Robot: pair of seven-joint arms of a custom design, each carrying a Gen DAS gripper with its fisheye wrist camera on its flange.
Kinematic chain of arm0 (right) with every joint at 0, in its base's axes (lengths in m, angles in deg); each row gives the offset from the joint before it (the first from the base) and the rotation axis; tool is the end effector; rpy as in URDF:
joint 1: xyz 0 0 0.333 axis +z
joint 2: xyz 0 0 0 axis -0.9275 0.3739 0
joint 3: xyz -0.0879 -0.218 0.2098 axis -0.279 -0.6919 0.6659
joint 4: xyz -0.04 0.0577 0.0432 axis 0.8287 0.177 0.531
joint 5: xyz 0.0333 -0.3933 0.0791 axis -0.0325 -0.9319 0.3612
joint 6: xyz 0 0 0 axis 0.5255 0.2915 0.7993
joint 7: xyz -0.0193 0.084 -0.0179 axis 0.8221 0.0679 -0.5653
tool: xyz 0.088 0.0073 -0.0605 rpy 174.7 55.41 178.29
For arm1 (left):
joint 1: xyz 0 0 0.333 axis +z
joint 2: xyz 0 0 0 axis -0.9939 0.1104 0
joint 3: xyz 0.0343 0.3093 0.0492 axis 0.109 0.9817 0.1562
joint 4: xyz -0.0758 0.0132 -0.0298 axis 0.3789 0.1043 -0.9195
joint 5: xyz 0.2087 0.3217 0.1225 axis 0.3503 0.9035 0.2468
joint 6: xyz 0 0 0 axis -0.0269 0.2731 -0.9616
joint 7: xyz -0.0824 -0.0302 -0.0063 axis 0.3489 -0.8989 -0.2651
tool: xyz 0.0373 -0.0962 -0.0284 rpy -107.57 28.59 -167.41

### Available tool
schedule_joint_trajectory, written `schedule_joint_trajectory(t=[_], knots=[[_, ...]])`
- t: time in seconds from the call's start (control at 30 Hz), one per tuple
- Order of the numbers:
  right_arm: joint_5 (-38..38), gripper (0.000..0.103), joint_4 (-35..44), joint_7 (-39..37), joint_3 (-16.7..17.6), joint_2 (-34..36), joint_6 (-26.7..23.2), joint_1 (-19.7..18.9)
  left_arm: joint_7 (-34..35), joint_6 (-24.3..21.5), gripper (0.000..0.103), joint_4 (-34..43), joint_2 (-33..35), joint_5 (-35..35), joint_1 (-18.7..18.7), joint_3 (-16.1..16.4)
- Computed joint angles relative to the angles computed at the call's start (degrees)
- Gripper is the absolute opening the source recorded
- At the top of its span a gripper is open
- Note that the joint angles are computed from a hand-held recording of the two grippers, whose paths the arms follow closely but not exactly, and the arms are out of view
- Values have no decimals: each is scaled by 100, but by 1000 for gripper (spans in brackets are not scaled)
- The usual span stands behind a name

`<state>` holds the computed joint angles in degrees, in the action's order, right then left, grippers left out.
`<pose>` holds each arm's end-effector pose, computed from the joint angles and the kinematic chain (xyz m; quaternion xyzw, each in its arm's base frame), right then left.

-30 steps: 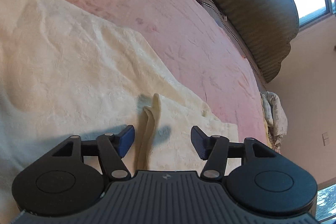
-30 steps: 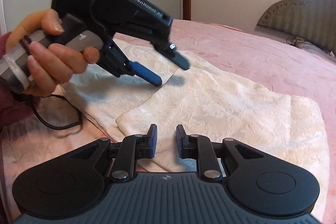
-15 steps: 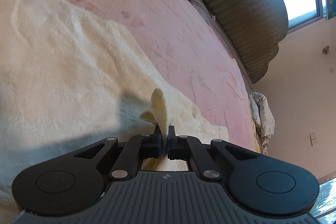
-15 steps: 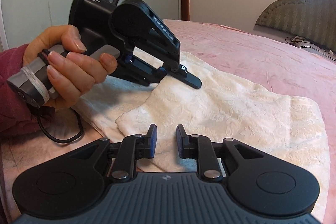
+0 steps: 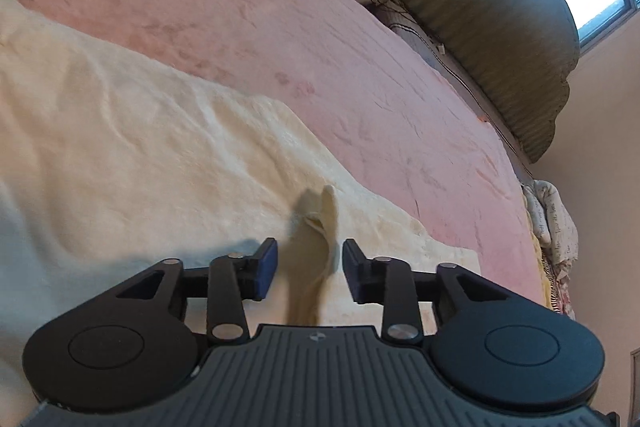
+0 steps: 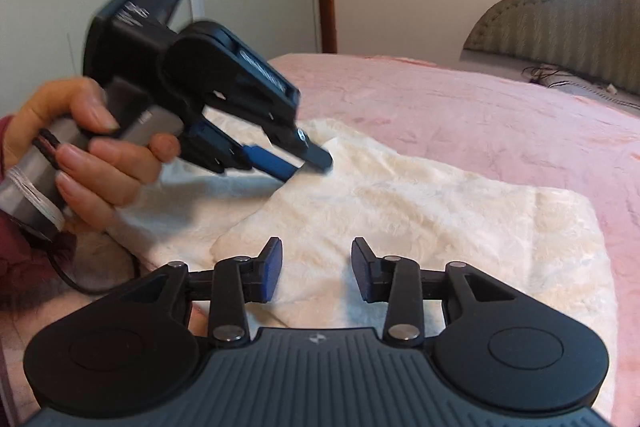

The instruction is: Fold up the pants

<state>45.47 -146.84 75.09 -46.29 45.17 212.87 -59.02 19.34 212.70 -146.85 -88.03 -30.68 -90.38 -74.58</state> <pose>0.5706 0.0826 0.4816 -0.8190 0.3208 -0.1176 0.4610 0.5411 -0.1172 0.4934 -0.8192 0.4090 -0.3908 0.0940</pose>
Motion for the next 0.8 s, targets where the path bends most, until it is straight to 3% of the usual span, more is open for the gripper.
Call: schedule_joint_trajectory(t=[0.07,0.23,0.37,0.4,0.5,0.63,0.7,0.8], knots=[[-236,38,-29,117,52,33,165,31,-614,-366,53,-227,-405,812,360,-222],[343,38,-135,-189,2,-180,77,77,-1575,-1067,59,-868,-1439,2389,1033,-739],[-237,38,-110,216,74,-61,253,140,-1924,-1701,66,-1225,-1974,3456,1288,-968],[-144,38,-103,295,45,-56,187,127,-1864,-1879,66,-1231,-1965,3569,1236,-944],[191,38,-98,278,19,-113,190,122,-2011,-1608,66,-1539,-2280,3869,1173,-844],[-381,38,-88,552,110,-77,437,181,-2463,-1416,68,-1938,-2846,3892,1311,-757],[-165,38,-122,591,108,-155,514,221,-2342,-1690,68,-2017,-3012,3708,1229,-603],[56,38,-127,-87,174,-311,486,399,-2558,-1876,67,-2294,-3508,3696,1390,-662]])
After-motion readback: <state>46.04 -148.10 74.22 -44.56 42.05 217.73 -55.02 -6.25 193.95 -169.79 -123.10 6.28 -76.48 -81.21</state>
